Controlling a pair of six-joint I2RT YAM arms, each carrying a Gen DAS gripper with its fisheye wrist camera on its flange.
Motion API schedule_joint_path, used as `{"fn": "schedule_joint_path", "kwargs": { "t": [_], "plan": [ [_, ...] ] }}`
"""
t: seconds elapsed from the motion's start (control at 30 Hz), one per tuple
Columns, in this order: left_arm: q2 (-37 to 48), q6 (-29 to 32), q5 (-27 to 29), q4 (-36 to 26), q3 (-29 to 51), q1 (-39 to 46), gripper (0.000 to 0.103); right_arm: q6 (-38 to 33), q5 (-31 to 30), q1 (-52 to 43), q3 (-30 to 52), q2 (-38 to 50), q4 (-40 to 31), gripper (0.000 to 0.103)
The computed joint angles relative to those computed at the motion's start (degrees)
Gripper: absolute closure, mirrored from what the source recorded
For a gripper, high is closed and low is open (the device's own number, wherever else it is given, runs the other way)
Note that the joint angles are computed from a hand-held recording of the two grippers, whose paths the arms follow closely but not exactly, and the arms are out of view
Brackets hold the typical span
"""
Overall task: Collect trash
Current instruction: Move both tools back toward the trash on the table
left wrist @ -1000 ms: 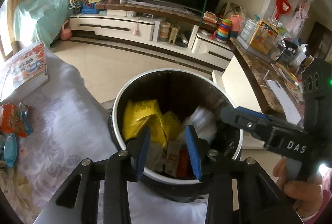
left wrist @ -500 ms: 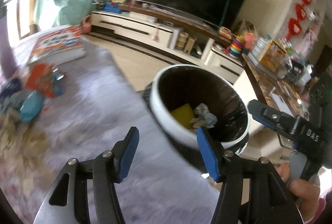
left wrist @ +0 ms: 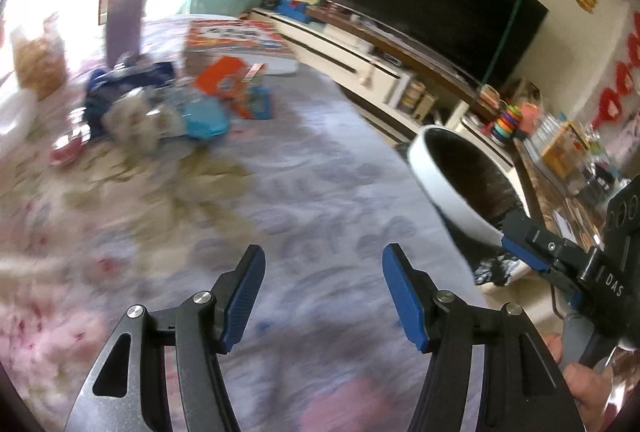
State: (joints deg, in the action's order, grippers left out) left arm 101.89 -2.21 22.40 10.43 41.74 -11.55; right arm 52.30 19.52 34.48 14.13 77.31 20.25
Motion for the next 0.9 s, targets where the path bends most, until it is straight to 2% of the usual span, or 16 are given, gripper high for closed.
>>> {"fn": "schedule_joint_path", "kwargs": {
  "t": [0.43, 0.9],
  "plan": [
    [-9.6, 4.5, 2.4, -3.5, -7.2, 12.2, 0.042, 1.6, 0.3, 8.8, 11.9, 17.4, 4.4, 0.019],
    [-6.7, 11.0, 4.5, -9.2, -1.2, 25.1, 0.041, -2.3, -1.8, 10.1, 25.3, 28.5, 3.6, 0.019]
  ]
}}
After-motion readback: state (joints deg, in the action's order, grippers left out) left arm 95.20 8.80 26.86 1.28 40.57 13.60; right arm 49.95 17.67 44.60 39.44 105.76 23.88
